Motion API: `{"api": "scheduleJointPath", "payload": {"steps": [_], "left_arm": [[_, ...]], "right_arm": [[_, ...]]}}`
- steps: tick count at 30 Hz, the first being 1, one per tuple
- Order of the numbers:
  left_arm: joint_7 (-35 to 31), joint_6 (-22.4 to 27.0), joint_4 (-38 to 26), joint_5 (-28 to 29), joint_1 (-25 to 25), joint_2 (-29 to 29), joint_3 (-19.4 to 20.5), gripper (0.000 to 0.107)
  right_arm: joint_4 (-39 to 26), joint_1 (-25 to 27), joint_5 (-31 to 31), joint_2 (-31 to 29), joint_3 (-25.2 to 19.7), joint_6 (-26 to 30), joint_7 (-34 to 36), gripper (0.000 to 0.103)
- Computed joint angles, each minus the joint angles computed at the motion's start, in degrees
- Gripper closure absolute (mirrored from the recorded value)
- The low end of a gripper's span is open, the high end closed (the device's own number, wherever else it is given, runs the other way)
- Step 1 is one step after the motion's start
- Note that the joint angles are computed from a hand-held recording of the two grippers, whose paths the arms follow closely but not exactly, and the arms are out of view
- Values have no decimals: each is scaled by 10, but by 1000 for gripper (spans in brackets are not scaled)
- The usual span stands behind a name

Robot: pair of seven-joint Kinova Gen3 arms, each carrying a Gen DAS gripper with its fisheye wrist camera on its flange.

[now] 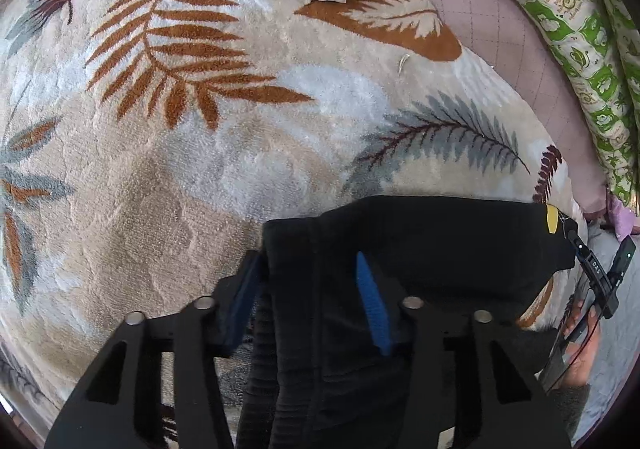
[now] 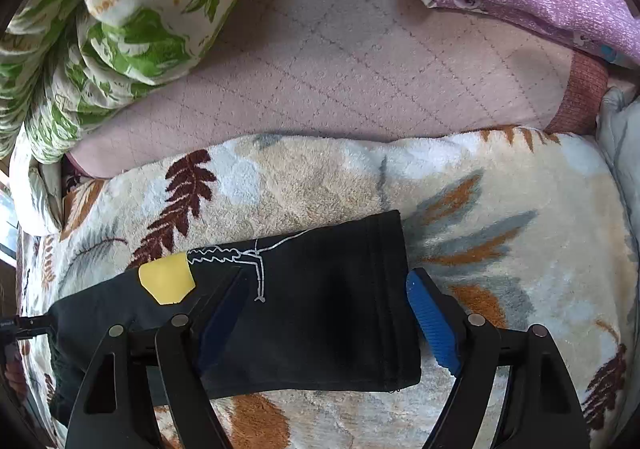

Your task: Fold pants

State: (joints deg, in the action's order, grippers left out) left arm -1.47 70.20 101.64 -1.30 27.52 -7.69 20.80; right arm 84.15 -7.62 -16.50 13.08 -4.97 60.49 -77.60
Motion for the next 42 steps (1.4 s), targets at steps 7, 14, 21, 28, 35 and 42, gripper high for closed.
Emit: {"api": "scheduleJointPath", "payload": {"steps": [7, 14, 21, 28, 35, 42], "left_arm": [[63, 54, -43, -77, 19, 17, 47, 84], [137, 170, -123, -174, 103, 71, 71, 84], [166, 286, -219, -237, 195, 132, 66, 84], [148, 313, -252, -243, 249, 163, 28, 84], [133, 279, -217, -234, 259, 148, -4, 84], [128, 241, -182, -216, 233, 133, -9, 84]], "right_arm": [[-6, -11, 6, -1, -5, 3, 9, 94], [18, -24, 19, -55, -7, -22, 28, 96], [63, -13, 31, -136, 20, -17, 60, 103], [60, 39, -47, -126, 59, 19, 59, 90], [32, 23, -48, -41, 27, -44, 10, 71], [-41, 13, -21, 38, 0, -8, -9, 64]]}}
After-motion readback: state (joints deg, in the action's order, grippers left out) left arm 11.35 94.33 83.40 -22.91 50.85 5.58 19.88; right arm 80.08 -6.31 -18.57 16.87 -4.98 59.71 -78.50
